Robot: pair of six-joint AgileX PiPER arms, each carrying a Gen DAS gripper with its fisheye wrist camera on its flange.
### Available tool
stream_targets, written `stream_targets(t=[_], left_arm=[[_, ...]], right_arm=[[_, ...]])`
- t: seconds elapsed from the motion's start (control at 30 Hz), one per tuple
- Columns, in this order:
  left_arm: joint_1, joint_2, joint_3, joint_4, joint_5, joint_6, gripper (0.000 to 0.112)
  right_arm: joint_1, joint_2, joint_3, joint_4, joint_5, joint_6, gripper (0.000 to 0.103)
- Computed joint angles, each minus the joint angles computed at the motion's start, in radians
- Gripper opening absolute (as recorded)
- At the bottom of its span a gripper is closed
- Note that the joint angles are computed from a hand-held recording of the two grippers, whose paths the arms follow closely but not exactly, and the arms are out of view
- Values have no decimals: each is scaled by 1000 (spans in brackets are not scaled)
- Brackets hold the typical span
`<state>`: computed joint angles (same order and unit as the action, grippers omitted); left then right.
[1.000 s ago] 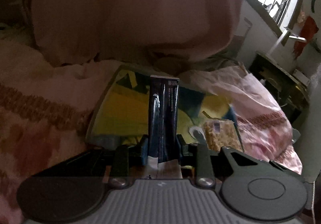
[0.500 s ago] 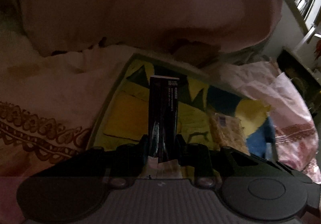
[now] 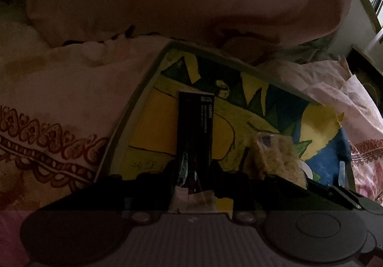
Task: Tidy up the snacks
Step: 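Carry both held packets over the yellow-and-blue tin tray, then lower both packets into the tray and open both grippers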
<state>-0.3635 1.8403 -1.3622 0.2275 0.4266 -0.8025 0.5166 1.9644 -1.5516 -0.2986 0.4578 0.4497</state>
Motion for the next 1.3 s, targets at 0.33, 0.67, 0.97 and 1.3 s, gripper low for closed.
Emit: stream_targets(t=[0.33, 0.67, 0.97, 1.3], left_arm=[[-21, -87, 7, 56, 70, -88, 52], [-143, -314, 117, 382, 150, -366, 87], [-345, -526, 241, 668, 309, -612, 103], [-677, -707, 402, 826, 638, -878, 103]], right_arm=[[6, -119, 62, -62, 4, 6, 92], [38, -385, 242, -236, -35, 224, 102], [114, -649, 414, -425, -27, 443, 102], [360, -914, 611, -711, 174, 784, 102]])
